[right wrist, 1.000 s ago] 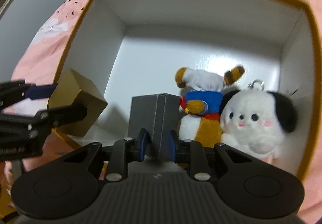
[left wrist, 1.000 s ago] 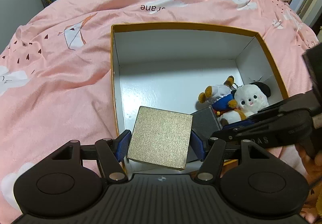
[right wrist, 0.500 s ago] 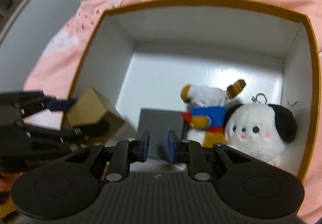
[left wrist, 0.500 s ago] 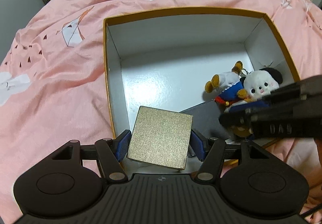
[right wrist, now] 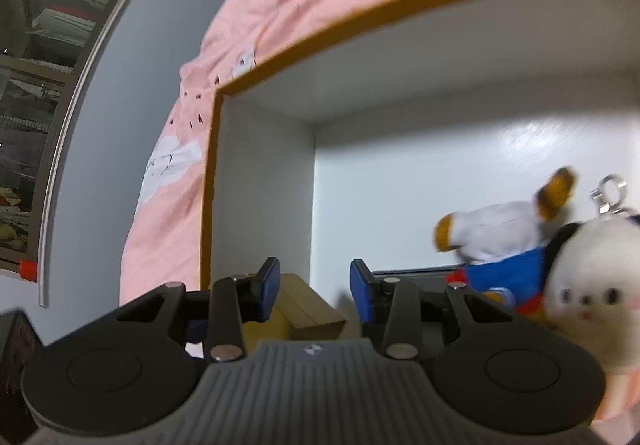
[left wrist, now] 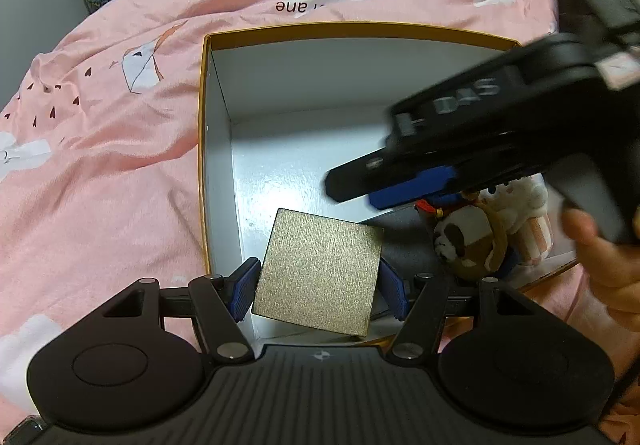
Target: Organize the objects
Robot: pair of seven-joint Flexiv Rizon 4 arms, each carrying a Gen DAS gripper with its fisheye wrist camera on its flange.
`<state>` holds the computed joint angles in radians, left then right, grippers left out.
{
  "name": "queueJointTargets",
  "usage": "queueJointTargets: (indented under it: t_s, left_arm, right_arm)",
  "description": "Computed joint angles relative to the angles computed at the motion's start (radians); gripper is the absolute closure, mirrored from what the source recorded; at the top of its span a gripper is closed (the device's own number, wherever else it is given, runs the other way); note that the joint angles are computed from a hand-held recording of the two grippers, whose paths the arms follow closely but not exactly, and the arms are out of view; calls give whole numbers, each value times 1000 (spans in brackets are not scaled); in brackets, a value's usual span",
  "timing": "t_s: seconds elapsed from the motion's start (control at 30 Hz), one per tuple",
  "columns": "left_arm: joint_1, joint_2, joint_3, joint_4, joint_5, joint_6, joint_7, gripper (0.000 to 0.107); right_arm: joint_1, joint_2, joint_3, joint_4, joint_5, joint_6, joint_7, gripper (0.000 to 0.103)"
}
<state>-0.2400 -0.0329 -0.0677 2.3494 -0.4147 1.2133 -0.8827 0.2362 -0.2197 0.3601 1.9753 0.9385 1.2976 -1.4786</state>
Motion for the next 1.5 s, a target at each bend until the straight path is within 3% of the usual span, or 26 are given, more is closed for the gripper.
queueJointTargets:
  t_s: [0.23, 0.43, 0.9, 0.97, 1.03, 1.1, 1.17, 1.23, 1.3, 1.33, 1.37, 1.5]
  left_arm:
    - [-19, 11, -9, 46, -137, 56, 109, 34]
    - [-15, 5, -2, 35, -121, 30, 111, 37]
    - [-3, 72, 32, 39, -177, -85, 190, 30]
    - [0, 87, 42, 40, -199, -107, 205, 31]
    - [2, 99, 49, 41, -219, -126, 207, 34]
    - [0, 110, 54, 44, -243, -126, 219, 36]
    - [-8, 126, 57, 55, -278, -106, 238, 36]
    - [-17, 137, 60, 64, -305, -78, 257, 36]
    - [-23, 141, 66, 64, -343, -65, 272, 36]
    - [-23, 137, 66, 61, -353, -55, 265, 36]
    - [-20, 130, 64, 57, -354, -42, 242, 36]
    - [0, 98, 60, 37, -353, -9, 124, 39]
  right_arm:
    - [10, -69, -6, -46, -88, -72, 93, 61]
    - [-85, -81, 43, -103, 108, -171, -55, 62]
    - [-5, -35, -1, -81, 77, -142, -66, 72]
    - [-39, -37, 5, -102, 123, -228, -103, 85]
    - [-25, -50, -4, -114, 116, -267, -95, 85]
    - [14, -47, -8, -91, 63, -237, -64, 85]
    - [19, -49, -8, -88, 69, -218, -57, 82]
    - [61, -38, -24, -60, -11, -146, 1, 79]
    - [100, -35, -42, -41, -130, -91, 82, 63]
    - [114, -32, -47, -29, -183, -71, 122, 49]
    - [133, -31, -55, -18, -247, -52, 171, 45]
    - [166, -54, -59, -17, -423, -44, 291, 43]
